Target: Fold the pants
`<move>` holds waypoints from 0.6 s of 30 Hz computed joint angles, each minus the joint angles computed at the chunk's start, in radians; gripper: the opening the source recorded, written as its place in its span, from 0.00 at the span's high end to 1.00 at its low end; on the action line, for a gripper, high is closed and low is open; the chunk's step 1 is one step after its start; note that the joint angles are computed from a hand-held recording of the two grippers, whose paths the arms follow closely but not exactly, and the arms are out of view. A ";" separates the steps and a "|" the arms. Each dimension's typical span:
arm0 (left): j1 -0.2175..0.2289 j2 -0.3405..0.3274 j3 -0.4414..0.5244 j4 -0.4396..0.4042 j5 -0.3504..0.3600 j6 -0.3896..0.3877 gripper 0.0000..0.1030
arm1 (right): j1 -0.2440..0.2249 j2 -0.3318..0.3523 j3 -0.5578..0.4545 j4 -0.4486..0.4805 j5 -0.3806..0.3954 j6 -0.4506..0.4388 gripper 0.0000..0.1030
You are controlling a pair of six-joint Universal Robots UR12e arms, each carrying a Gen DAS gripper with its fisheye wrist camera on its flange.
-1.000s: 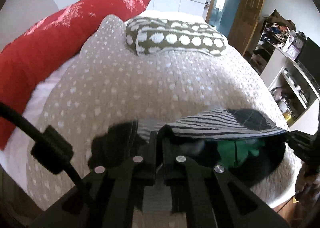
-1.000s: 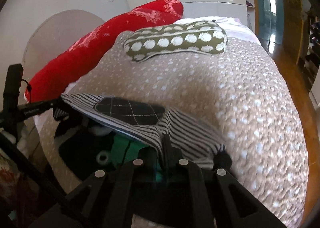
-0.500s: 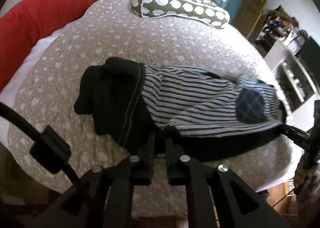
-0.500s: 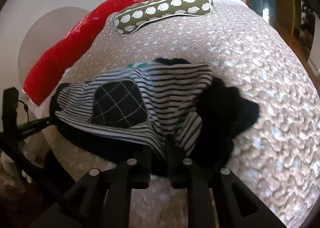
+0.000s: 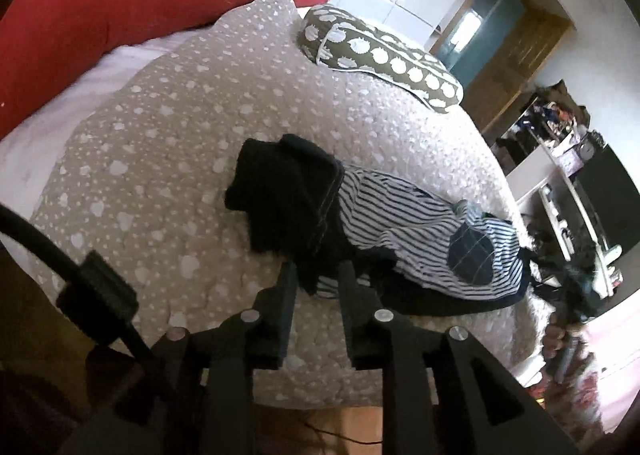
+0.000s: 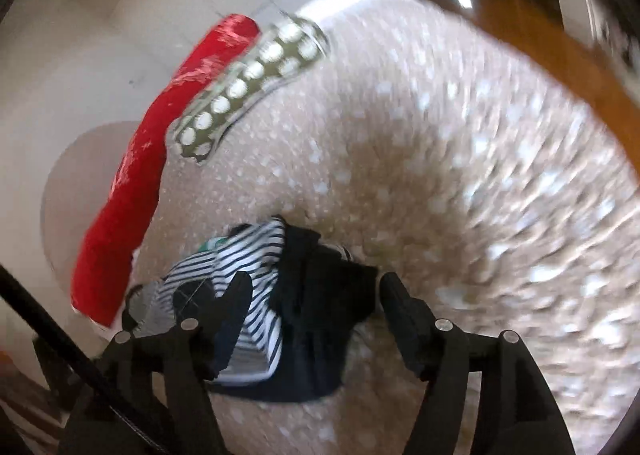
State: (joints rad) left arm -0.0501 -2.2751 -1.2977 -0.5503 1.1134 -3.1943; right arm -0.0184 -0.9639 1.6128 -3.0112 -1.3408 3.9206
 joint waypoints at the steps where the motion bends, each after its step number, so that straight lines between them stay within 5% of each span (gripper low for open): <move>1: -0.001 0.000 -0.001 0.009 0.000 -0.010 0.81 | 0.001 0.007 -0.006 0.000 0.001 -0.002 0.36; 2: -0.001 0.000 -0.002 0.019 0.002 -0.021 0.81 | -0.002 0.013 -0.013 -0.006 0.031 -0.010 0.69; 3: -0.001 0.000 -0.004 0.028 0.001 -0.030 0.81 | -0.007 0.017 -0.020 -0.004 0.063 -0.005 0.80; 12: 0.000 0.000 -0.010 0.093 0.017 -0.100 0.75 | 0.010 -0.053 -0.015 0.052 -0.196 -0.119 0.83; 16: 0.001 -0.003 -0.013 0.086 0.039 -0.122 0.74 | 0.015 -0.056 -0.029 0.224 -0.328 -0.034 0.68; 18: 0.001 0.000 -0.018 0.092 0.053 -0.126 0.70 | 0.017 -0.069 -0.004 0.194 -0.346 0.006 0.53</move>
State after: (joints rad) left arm -0.0495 -2.2755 -1.3162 -0.4583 1.1668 -3.3204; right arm -0.0013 -1.0328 1.6090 -2.8173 -1.6867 3.9267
